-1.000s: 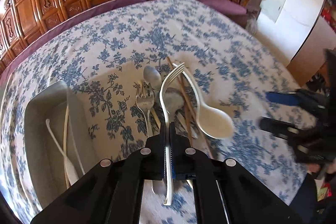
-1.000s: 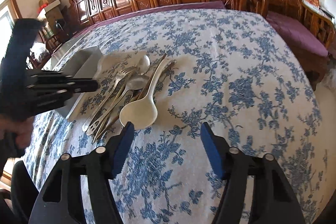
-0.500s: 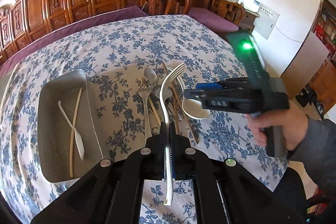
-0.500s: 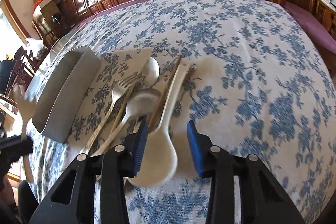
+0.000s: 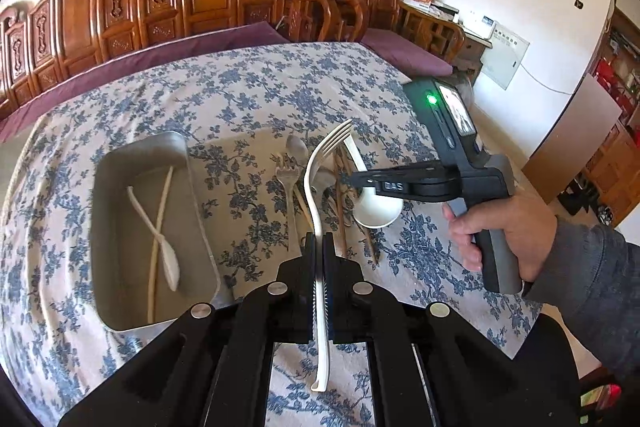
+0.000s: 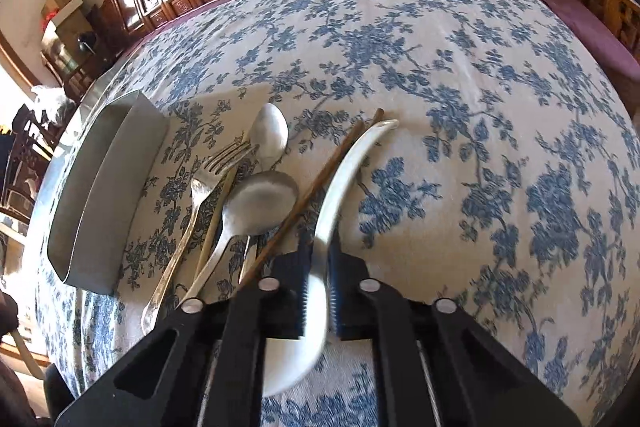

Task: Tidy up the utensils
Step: 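Grasp a white plastic spoon with the right tool while the left holds the fork, then lower the fork into the tray and open the left tool while the right carries the spoon toward the tray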

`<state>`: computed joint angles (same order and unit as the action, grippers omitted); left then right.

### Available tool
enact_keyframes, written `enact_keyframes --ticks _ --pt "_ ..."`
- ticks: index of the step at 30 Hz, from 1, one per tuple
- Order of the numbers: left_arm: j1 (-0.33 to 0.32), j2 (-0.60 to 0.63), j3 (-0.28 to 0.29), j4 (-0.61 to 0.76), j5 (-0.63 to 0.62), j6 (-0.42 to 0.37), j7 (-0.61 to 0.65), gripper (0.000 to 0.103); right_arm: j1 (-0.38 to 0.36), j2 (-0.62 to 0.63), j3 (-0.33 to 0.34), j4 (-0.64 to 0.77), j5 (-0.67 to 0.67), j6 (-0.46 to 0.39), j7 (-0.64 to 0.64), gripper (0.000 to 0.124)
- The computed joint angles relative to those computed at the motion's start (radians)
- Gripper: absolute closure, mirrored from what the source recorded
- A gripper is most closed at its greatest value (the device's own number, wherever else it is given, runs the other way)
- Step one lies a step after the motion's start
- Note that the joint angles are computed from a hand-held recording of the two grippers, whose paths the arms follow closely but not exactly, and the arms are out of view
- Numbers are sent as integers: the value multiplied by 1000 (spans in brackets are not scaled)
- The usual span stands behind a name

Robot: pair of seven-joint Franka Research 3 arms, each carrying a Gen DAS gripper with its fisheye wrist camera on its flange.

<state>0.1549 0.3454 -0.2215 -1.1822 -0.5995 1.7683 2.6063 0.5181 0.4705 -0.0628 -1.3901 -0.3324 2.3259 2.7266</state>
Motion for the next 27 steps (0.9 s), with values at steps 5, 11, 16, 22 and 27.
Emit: enact_keyframes --ticks 5,11,16,22,27 --pt "18 2 5 26 -11 -11 -12 101 23 -47 -4 -40 -42 -23 43 119" --pt "34 -3 15 42 -7 1 -20 101 39 -104 14 -77 -104 -47 86 120" --pt "49 33 16 115 2 -9 -51 101 53 -143 40 -80 -156 -79 98 120" --pt "65 108 2 252 40 -27 -111 101 71 -154 66 -35 -212 -106 91 120" --pt "64 173 -10 362 87 -20 -160 101 92 -115 72 60 -222 -123 60 120"
